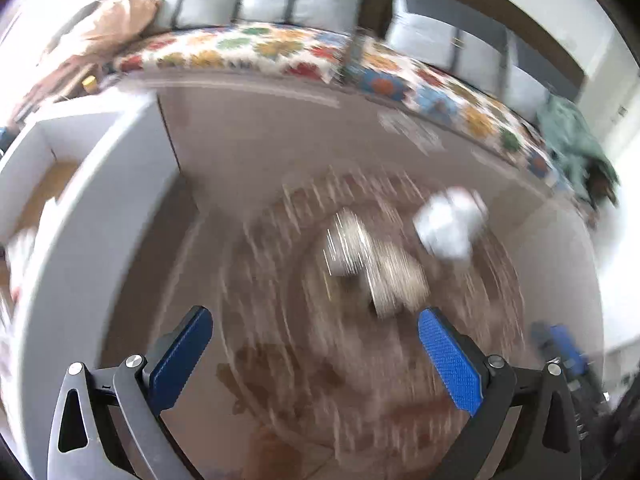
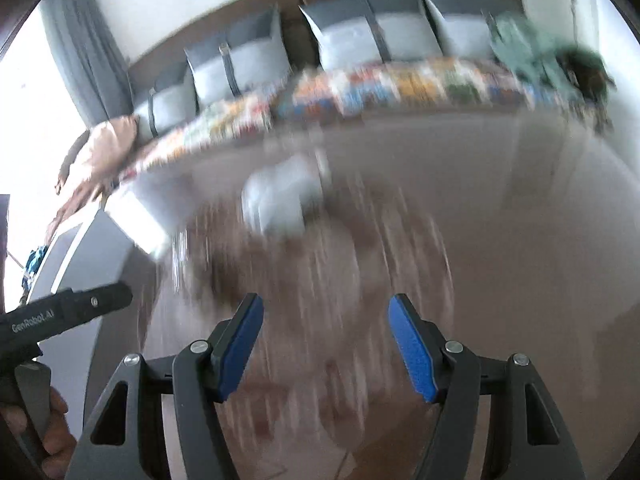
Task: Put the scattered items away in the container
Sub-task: 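Move both open grippers back over the table, then grasp the white orange-cuffed glove with the right gripper while the left gripper reaches toward the silver bow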
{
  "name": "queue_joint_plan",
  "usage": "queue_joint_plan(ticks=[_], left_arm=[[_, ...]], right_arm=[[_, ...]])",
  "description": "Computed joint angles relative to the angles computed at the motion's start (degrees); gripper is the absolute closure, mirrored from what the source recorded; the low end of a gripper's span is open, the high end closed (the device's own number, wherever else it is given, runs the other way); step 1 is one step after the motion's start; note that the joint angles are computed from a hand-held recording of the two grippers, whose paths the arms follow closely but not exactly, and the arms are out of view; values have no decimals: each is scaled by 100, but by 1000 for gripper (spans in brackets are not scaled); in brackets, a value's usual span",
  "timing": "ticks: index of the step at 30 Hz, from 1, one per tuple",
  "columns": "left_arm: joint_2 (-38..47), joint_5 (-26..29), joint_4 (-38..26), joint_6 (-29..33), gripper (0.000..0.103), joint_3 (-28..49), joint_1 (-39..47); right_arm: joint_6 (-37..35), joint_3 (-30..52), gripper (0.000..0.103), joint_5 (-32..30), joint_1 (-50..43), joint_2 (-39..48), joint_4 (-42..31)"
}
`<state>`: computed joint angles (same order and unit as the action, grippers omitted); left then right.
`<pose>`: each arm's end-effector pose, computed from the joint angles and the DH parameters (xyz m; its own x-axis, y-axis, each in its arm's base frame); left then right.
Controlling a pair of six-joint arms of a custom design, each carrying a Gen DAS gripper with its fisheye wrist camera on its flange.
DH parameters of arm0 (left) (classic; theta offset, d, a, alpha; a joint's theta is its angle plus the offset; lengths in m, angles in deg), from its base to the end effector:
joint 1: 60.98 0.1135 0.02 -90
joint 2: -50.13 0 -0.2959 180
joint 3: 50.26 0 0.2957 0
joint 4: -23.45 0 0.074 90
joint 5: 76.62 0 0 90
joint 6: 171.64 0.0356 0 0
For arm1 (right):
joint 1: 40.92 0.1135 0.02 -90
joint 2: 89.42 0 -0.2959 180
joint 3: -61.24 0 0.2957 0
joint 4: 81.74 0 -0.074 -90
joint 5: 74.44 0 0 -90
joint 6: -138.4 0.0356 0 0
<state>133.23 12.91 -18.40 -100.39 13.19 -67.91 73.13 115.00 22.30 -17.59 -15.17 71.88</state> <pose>0.3130 -0.0377 0.2115 -0.8636 -0.2188 -0.4542 -0.1699 0.9745 -0.1466 0.2693 0.1116 0.2150 -0.7424 0.1323 -0.6568 -0.0100 0.9780 0.2082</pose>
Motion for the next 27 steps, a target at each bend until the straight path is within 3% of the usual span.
queue_joint_plan(ticks=[3, 6, 11, 13, 21, 24, 27], left_arm=[[898, 125, 12, 55, 0, 738, 77], [1406, 280, 203, 245, 0, 938, -117], [1629, 593, 785, 800, 0, 592, -378], [1756, 714, 847, 995, 0, 515, -414], [1029, 629, 1266, 1995, 0, -675, -826], [395, 759, 1120, 2190, 0, -1246, -938], [-545, 942, 831, 2221, 0, -1908, -825]], right_arm=[[-361, 1428, 37, -266, -291, 1391, 134], [-395, 2623, 37, -769, -467, 2530, -82], [-134, 3248, 37, -2333, -760, 3505, -12], [-431, 3515, 37, -2432, -754, 3842, -415], [-2083, 3050, 36, -1636, -474, 3464, -1233], [-2389, 2591, 36, -1779, -483, 3174, -1808], [-2788, 1426, 37, -1487, -337, 2268, -1667]])
